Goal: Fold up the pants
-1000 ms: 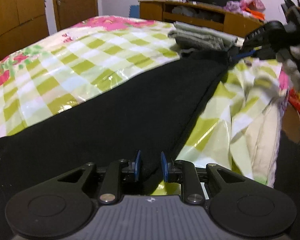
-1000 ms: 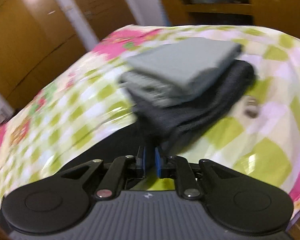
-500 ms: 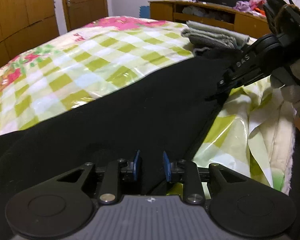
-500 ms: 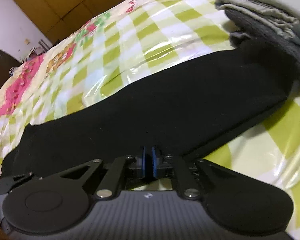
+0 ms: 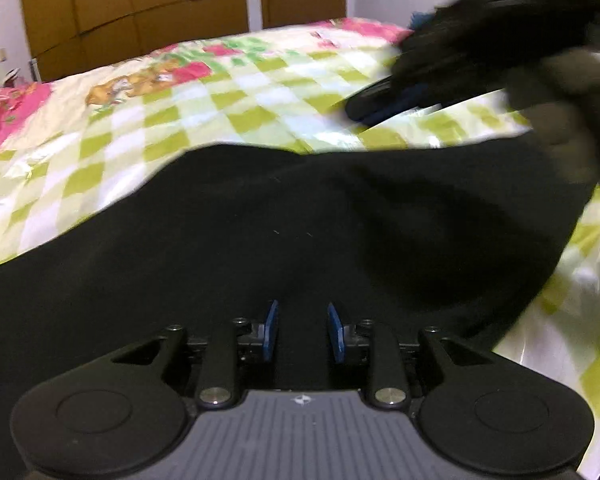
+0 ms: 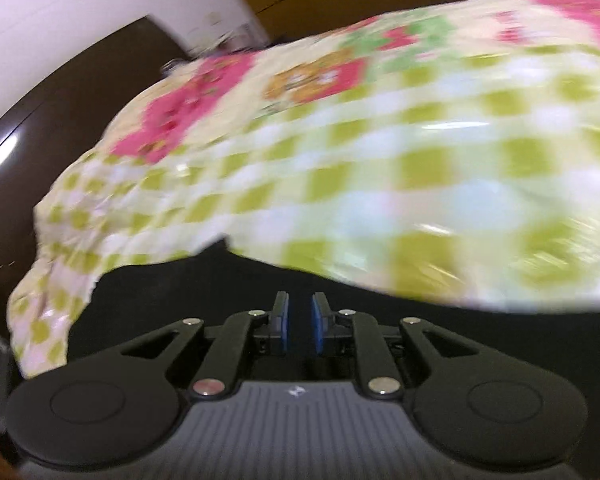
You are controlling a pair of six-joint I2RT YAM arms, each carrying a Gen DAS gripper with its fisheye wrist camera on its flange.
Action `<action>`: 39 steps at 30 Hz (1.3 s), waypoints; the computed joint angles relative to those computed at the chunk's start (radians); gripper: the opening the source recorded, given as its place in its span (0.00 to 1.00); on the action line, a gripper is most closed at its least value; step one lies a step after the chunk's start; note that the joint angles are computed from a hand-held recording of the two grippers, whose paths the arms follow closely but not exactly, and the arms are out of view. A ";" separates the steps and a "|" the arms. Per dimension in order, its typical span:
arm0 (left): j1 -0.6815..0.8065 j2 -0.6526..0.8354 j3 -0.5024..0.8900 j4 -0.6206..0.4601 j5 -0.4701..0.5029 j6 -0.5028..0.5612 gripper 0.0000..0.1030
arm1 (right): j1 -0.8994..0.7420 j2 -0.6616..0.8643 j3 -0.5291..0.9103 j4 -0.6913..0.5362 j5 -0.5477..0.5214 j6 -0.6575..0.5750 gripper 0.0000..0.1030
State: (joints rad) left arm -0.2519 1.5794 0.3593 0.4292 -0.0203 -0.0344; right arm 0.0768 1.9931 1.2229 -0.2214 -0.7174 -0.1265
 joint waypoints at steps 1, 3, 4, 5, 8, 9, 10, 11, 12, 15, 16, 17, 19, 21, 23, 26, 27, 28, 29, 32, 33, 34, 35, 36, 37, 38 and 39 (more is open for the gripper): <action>0.007 -0.008 -0.011 0.026 -0.010 0.007 0.40 | 0.046 0.069 0.089 -0.038 -0.005 0.002 0.18; 0.024 0.003 -0.009 0.079 -0.029 0.012 0.40 | 0.118 0.179 0.229 -0.072 0.003 0.040 0.19; 0.044 0.012 -0.004 0.097 -0.010 0.010 0.40 | 0.149 0.225 0.292 -0.087 0.005 0.051 0.19; 0.060 0.027 0.002 0.115 0.009 0.007 0.40 | 0.174 0.270 0.351 -0.100 0.007 0.057 0.21; 0.088 0.091 0.028 0.155 0.016 0.029 0.40 | 0.233 0.370 0.502 -0.173 0.028 0.063 0.22; 0.090 0.115 0.035 0.162 0.005 0.033 0.40 | 0.245 0.389 0.536 -0.197 0.031 0.052 0.21; 0.095 0.124 0.034 0.166 0.007 0.033 0.40 | 0.257 0.391 0.541 -0.207 0.046 0.046 0.16; 0.096 0.134 0.037 0.163 0.011 0.029 0.40 | 0.268 0.402 0.558 -0.216 0.070 0.045 0.11; 0.095 0.140 0.035 0.163 0.009 0.024 0.40 | 0.271 0.414 0.577 -0.227 0.082 0.047 0.09; 0.065 0.142 0.028 0.165 -0.034 0.012 0.41 | 0.263 0.440 0.605 -0.215 0.074 0.095 0.06; 0.055 0.140 0.036 0.151 -0.048 0.006 0.41 | 0.263 0.442 0.610 -0.204 0.077 0.107 0.06; 0.043 0.138 0.043 0.140 -0.063 -0.003 0.41 | 0.261 0.434 0.598 -0.181 0.084 0.118 0.06; 0.014 0.117 0.047 0.112 -0.093 -0.024 0.41 | 0.250 0.409 0.572 -0.157 0.086 0.141 0.08; -0.023 0.098 0.051 0.095 -0.112 -0.048 0.41 | 0.223 0.342 0.483 -0.102 0.064 0.151 0.10; -0.058 0.102 0.068 0.092 -0.123 -0.056 0.41 | 0.183 0.238 0.342 -0.027 0.068 0.142 0.11; -0.131 0.113 0.091 0.100 -0.133 -0.058 0.41 | 0.072 0.066 0.104 0.066 0.053 0.135 0.11; -0.160 0.122 0.106 0.101 -0.135 -0.058 0.41 | 0.011 0.015 0.035 0.077 0.044 0.129 0.11; -0.188 0.135 0.124 0.099 -0.139 -0.059 0.41 | -0.056 -0.034 -0.030 0.086 0.038 0.124 0.11; -0.214 0.148 0.145 0.093 -0.141 -0.060 0.41 | -0.131 -0.077 -0.088 0.090 0.031 0.116 0.12; -0.298 0.209 0.242 0.062 -0.143 -0.050 0.41 | -0.370 -0.165 -0.200 0.078 0.033 0.088 0.15; -0.323 0.226 0.271 0.050 -0.142 -0.043 0.41 | -0.444 -0.177 -0.216 0.068 0.037 0.074 0.16; -0.345 0.249 0.310 0.035 -0.139 -0.036 0.41 | -0.520 -0.184 -0.226 0.057 0.044 0.058 0.18; -0.359 0.276 0.352 0.021 -0.134 -0.027 0.41 | -0.591 -0.184 -0.230 0.047 0.047 0.043 0.21; -0.385 0.293 0.393 -0.004 -0.137 -0.024 0.42 | -0.647 -0.174 -0.224 0.040 0.049 0.035 0.22; -0.402 0.312 0.430 -0.020 -0.137 -0.020 0.42 | -0.706 -0.160 -0.217 0.035 0.046 0.030 0.23; -0.418 0.326 0.467 -0.045 -0.138 -0.019 0.42 | -0.752 -0.146 -0.215 0.039 0.046 0.032 0.24; -0.452 0.351 0.518 -0.077 -0.149 -0.029 0.42 | -0.786 -0.129 -0.204 0.040 0.045 0.036 0.25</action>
State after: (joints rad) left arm -0.7038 1.9307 0.8778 0.3519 -0.1698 -0.0631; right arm -0.7094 1.8640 1.0184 -0.1818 -0.6720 -0.0909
